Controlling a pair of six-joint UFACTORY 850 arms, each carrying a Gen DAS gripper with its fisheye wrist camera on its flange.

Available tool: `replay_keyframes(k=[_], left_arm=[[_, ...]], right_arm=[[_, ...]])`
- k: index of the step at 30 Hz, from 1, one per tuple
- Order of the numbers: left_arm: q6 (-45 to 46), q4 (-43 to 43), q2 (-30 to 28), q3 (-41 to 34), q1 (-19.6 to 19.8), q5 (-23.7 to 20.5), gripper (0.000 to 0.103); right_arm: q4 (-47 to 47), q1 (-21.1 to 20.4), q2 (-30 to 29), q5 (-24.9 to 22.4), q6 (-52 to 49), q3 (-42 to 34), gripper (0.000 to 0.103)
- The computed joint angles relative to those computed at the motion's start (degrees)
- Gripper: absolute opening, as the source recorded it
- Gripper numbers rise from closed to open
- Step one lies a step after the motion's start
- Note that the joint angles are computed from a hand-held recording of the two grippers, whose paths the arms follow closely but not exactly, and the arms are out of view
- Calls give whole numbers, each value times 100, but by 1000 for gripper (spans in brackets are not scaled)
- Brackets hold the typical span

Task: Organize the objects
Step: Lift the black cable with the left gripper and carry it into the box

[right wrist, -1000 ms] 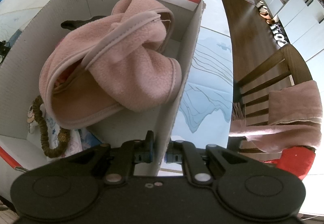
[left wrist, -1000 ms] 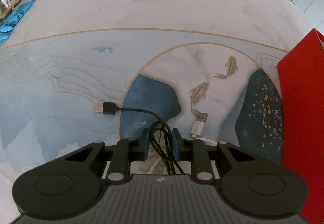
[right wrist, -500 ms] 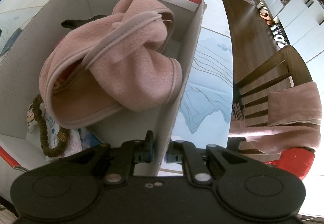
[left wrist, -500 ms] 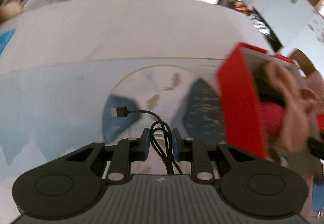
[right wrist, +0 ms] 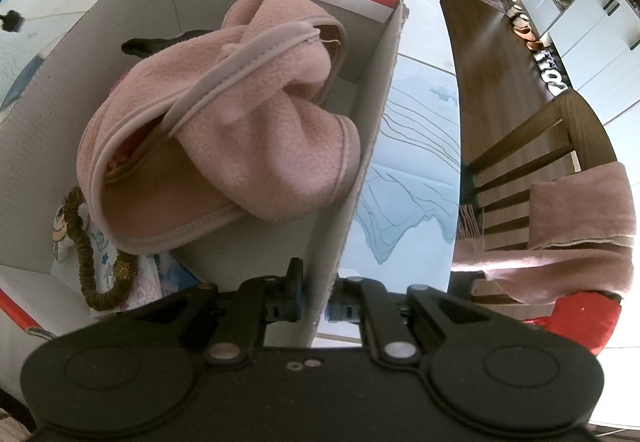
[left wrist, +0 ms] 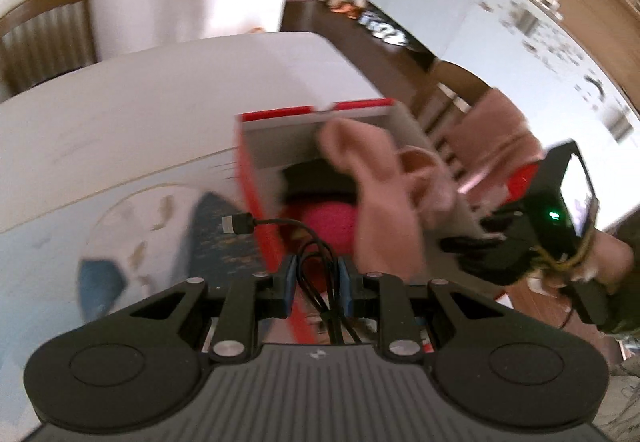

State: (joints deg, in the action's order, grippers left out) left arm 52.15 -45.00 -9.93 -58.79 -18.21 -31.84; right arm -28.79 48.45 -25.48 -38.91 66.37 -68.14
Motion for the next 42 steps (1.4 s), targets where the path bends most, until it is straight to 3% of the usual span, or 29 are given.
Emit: replay_keyframes(k=[9, 13, 25, 36, 40, 42], left_arm=[[-85, 109, -285, -130, -677, 121, 21], [-262, 399, -408, -128, -881, 402, 21], [-1157, 1652, -825, -193, -1089, 489, 21], [-1413, 2060, -1088, -223, -1120, 366, 21], [-1291, 2008, -1082, -217, -1106, 281, 31], [-1140, 1886, -1066, -199, -1103, 274, 42]], right_arm=[[-29, 6, 8, 3, 37, 5, 8], [-63, 12, 8, 12, 73, 11, 8], [-82, 18, 2, 5, 73, 7, 8], [-72, 16, -8, 14, 73, -1, 8], [-78, 18, -5, 11, 82, 2, 8], [-78, 16, 1, 16, 81, 10, 8]])
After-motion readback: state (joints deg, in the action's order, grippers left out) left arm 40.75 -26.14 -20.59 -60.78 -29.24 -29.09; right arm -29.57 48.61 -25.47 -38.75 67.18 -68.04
